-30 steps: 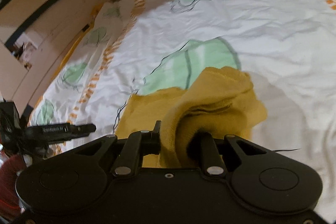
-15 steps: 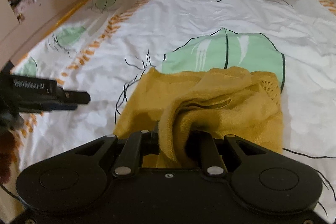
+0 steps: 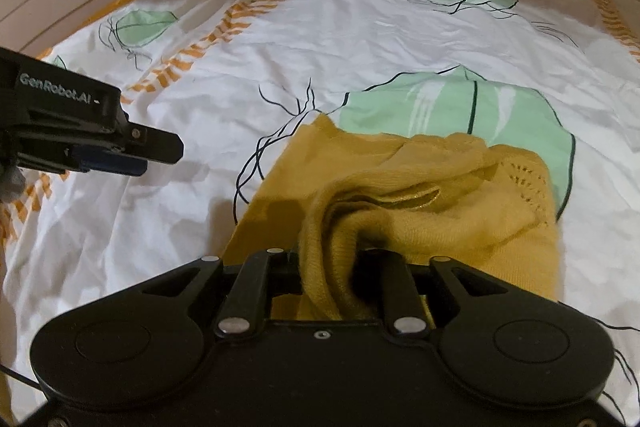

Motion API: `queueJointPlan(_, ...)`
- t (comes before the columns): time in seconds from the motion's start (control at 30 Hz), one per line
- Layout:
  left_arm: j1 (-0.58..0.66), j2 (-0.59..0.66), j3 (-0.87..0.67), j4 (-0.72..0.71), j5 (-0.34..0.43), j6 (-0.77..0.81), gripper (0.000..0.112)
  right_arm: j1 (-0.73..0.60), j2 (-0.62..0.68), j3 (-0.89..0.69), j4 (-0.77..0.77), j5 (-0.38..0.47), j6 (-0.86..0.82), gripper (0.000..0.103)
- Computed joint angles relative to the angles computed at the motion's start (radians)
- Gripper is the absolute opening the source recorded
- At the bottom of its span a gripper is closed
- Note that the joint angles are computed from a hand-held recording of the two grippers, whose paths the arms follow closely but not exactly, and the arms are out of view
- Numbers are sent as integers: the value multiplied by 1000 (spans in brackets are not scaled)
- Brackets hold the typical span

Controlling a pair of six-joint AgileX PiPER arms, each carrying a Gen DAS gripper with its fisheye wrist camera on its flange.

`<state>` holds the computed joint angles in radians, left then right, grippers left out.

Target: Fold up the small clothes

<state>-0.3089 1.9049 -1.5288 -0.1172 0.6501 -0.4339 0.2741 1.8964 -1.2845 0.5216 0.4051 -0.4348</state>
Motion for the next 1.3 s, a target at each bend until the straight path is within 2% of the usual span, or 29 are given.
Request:
queueJointPlan(0.03,2,0,0,0,1,1,41,-1,2,3,24,-6,-9,40)
queueJointPlan(0.1,3,0,1,8,3,-2,41,-3,-2,17,101,-24,-61,55)
queueJointPlan(0.2,7,1,1,19,3,-13,41,12,-22,43,183,-50,-168,64)
queueJointPlan(0.3,11,-2,6,26,-4,-26,41,16,-31,60,322,-54,-327,65)
queueJointPlan(0.4,14,-9,15,34,-12,-35,41,6,-39,90,554,-54,-568,65)
queueJointPlan(0.53,12,-11,19,48,-15,-47,41,-8,-51,122,784,-11,-828,65)
queueJointPlan(0.77,6,-3,13,45,-17,-28,41,-56,-97,179,900,12,-915,65)
queueJointPlan(0.9,-7,9,2,39,-13,-12,41,-93,-147,240,903,18,-925,65)
queueJointPlan(1.03,-13,26,-11,-33,-4,66,41,-105,-220,338,879,36,-989,65)
queueJointPlan(1.13,-17,42,-20,-107,5,137,41,-89,-275,419,904,31,-1100,65)
queueJointPlan(1.3,-23,71,-36,-202,26,229,41,-18,-343,524,1074,-33,-1424,64)
